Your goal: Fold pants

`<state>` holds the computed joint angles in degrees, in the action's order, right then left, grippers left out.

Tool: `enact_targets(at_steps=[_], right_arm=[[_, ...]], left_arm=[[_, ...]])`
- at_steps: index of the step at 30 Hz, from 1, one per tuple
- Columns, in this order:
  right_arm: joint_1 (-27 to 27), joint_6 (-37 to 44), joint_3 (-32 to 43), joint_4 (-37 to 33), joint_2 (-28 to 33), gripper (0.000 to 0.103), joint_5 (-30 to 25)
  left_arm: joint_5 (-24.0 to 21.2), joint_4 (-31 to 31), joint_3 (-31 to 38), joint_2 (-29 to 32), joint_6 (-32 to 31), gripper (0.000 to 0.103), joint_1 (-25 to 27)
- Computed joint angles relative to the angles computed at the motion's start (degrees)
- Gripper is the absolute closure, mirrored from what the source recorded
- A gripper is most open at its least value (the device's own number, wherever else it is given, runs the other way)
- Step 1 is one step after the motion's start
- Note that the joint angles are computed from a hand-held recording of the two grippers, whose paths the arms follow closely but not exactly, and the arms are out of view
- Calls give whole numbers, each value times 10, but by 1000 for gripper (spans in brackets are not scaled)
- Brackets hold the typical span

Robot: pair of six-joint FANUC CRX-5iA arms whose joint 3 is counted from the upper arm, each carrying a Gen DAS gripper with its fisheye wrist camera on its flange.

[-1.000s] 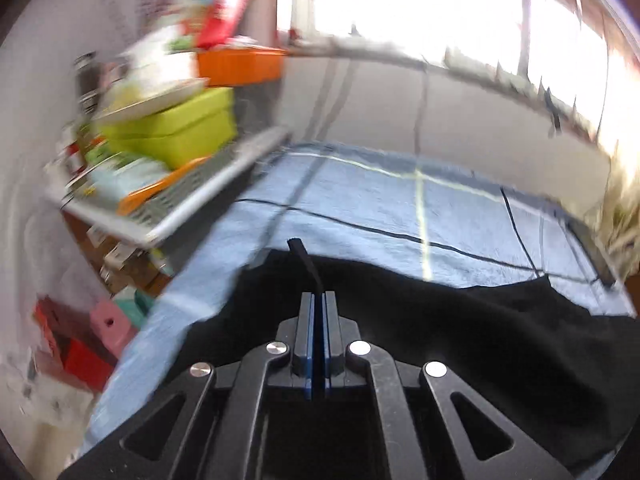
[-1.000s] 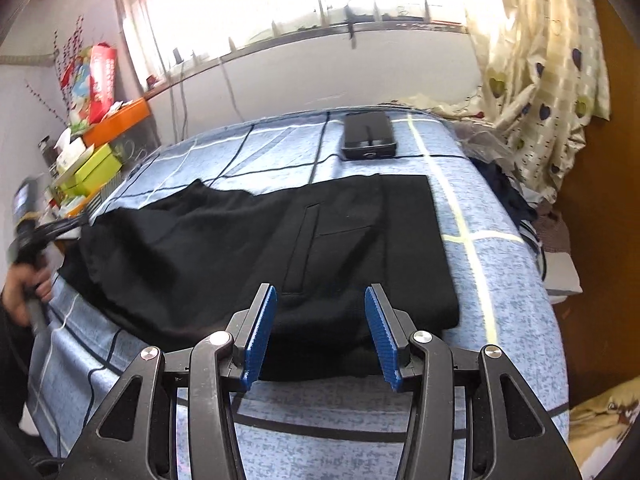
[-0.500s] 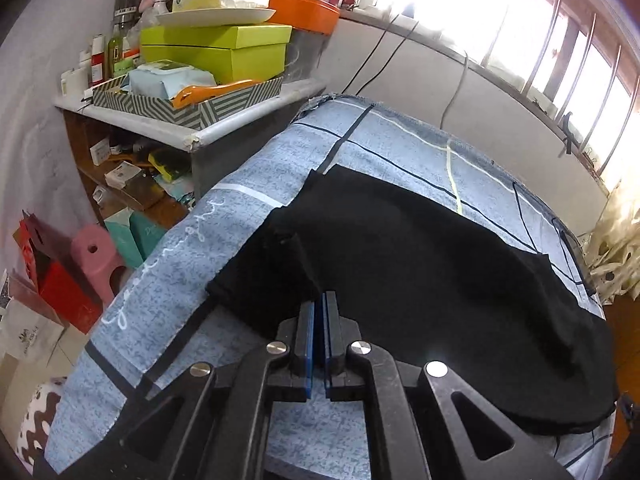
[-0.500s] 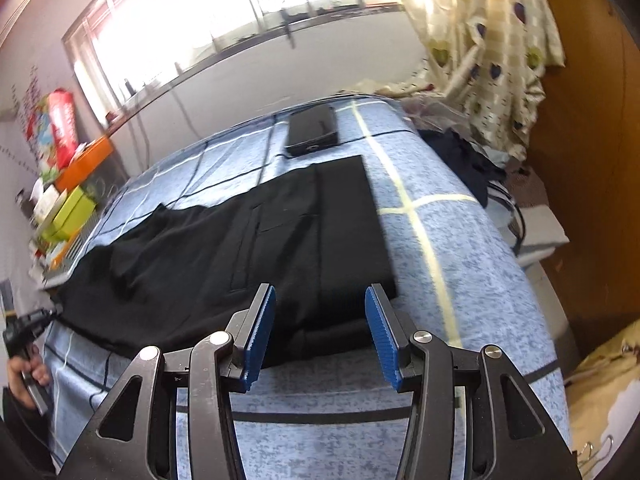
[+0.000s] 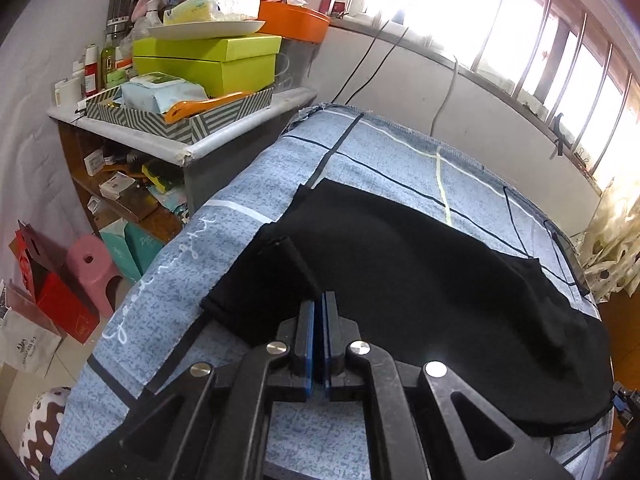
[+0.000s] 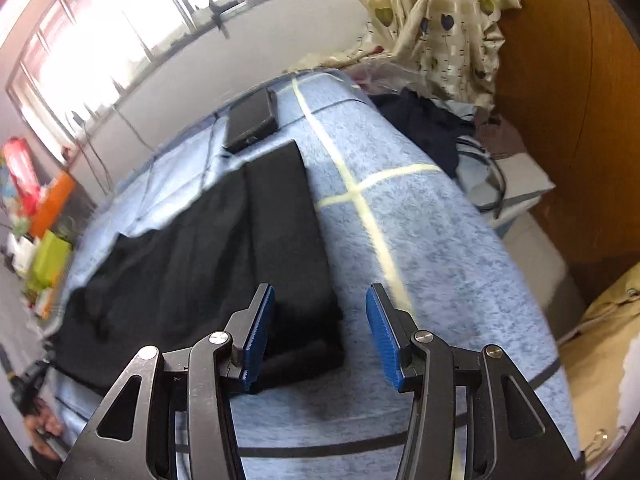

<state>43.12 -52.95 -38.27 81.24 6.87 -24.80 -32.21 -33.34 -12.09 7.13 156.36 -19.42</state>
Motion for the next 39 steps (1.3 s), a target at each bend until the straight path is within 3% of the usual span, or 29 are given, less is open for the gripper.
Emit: enact_targets(at_steps=[1,4,8,11,12,14,16,18,20,24,27,29,31,33,34,36,39], right_arm=[[11,12,2,-6,-2,98,-21],[10,-32,-18,55,-32,99,-22],[22,-30,-31,33,-45,99,-38],[34,89,-2,-106,-11,97,-23],[38,98,1,-114,-7,96,-33],[57,122,14,-141,-8,81,-79],[77,142,27,-139,-9,81,-140],[85,166,40,-121,-6,81,-171],[74,187,55,-90,3,81,-151],[36,289,125,-78,58,81,-73],[22,427,210,-171,125,81,-31],[26,490,253,-227,156,81,-42],[23,544,290,-268,182,81,-59],[15,607,329,-354,204,81,-80],[6,604,321,-370,199,81,-51],[-6,557,289,-334,185,84,-11],[0,491,258,-265,164,82,-12]], left_arm=[[-3,-9,0,-4,10,99,-3],[3,-17,-11,-22,30,99,-4],[-15,-29,-11,-17,37,99,-9],[-6,11,-15,4,2,99,6],[-10,12,-14,2,0,98,6],[-3,36,-22,-7,-18,98,15],[-16,37,-24,-17,-15,96,15],[-64,-13,-7,-24,35,95,-5],[-77,-43,8,-28,57,95,-18],[-40,-25,53,4,-6,95,-26],[-4,39,100,63,-119,95,-20],[15,115,131,111,-223,95,-8],[6,156,166,152,-288,95,-6],[-42,151,220,198,-307,95,-9],[-47,142,227,207,-291,95,-9],[-21,138,212,199,-285,94,-5],[-40,135,210,189,-278,94,-3]])
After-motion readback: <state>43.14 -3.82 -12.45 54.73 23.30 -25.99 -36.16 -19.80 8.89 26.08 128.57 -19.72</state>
